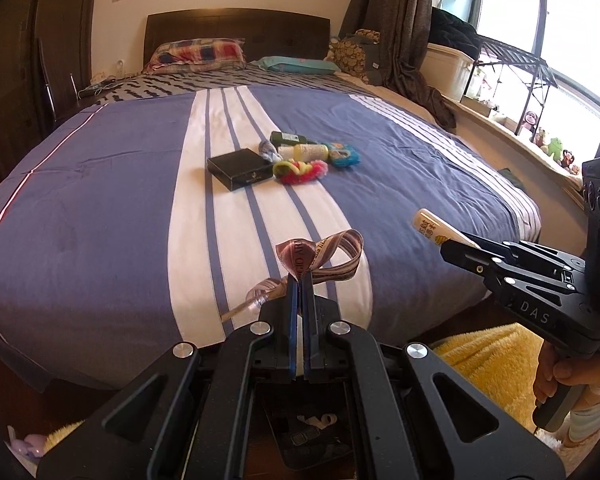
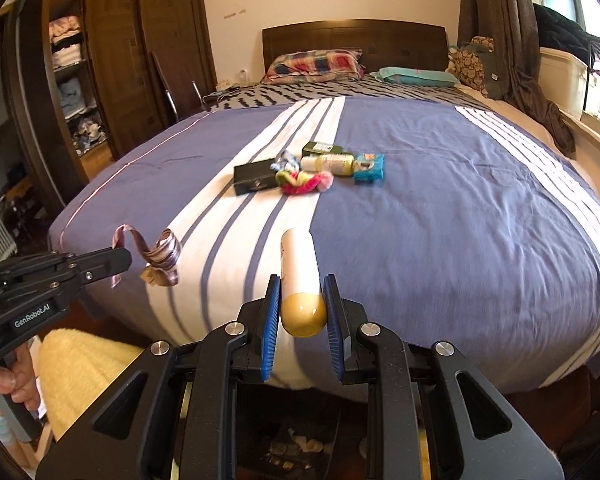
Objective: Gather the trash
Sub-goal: 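Grasp the pink ribbon with the left gripper while the right gripper grasps the white lotion tube, then lower both held items into the black bin and open both grippers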
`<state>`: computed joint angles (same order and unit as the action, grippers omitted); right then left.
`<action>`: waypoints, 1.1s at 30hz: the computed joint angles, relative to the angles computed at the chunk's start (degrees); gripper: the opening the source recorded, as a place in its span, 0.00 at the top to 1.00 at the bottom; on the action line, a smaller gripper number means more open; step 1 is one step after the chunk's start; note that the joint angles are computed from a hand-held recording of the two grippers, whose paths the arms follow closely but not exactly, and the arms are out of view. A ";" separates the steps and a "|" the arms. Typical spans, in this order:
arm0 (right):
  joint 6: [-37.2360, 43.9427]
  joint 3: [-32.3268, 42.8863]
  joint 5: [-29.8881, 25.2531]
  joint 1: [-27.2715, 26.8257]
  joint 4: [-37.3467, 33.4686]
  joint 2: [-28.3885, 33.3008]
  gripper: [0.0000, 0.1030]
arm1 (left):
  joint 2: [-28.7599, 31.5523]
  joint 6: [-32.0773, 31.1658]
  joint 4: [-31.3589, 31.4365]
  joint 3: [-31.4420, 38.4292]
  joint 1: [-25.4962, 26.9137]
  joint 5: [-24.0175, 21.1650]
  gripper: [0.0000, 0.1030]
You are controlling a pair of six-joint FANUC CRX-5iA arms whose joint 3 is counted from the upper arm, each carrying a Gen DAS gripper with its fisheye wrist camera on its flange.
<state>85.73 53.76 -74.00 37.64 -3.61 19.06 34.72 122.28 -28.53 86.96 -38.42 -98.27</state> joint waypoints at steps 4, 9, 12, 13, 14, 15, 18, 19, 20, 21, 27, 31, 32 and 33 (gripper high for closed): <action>-0.79 -6.02 0.93 0.69 0.28 -3.64 0.78 | -5.14 3.71 2.47 -11.25 -0.64 3.91 1.00; -1.28 -11.33 -0.35 0.82 0.11 -5.72 0.78 | -7.70 6.16 5.98 -19.46 -0.51 5.90 1.00; -1.93 -14.13 -1.60 0.97 0.63 -6.27 0.78 | -8.66 7.39 8.83 -23.87 0.13 7.13 1.00; -2.05 -14.67 -2.17 1.01 0.81 -6.18 0.78 | -8.98 7.71 9.71 -25.58 0.27 7.64 1.00; -2.29 -15.25 -2.87 1.14 1.15 -6.06 0.78 | -9.07 7.88 10.46 -26.55 0.44 7.84 1.00; -2.27 -15.81 -3.48 1.21 1.23 -5.97 0.78 | -9.30 8.24 11.88 -28.24 0.89 8.50 1.00; -2.08 -16.40 -5.56 0.89 0.19 -5.22 0.78 | -9.76 8.67 14.20 -31.44 1.65 9.72 1.00; -2.15 -16.36 -6.19 0.73 -0.15 -4.88 0.78 | -9.72 8.81 15.03 -32.39 1.91 9.95 1.00; -2.27 -16.32 -6.87 0.61 -0.43 -4.46 0.78 | -9.77 8.94 15.65 -33.24 2.14 10.21 1.00; -2.35 -16.29 -7.38 0.52 -0.63 -4.15 0.78 | -9.87 9.09 16.28 -34.22 2.37 10.47 1.00; -3.53 -15.77 -11.12 -0.02 -1.74 -1.84 0.78 | -10.36 9.05 22.11 -40.88 4.49 12.63 1.00; -4.06 -14.17 -14.36 -0.74 -4.63 0.43 0.78 | -9.84 8.31 24.72 -42.89 5.21 13.33 1.00; -4.04 -13.94 -15.00 -0.81 -5.22 0.88 0.78 | -9.75 8.03 25.46 -43.61 5.48 13.64 1.00; -4.04 -13.59 -15.52 -0.89 -5.66 1.34 0.78 | -9.70 7.90 26.16 -44.31 5.69 13.94 1.00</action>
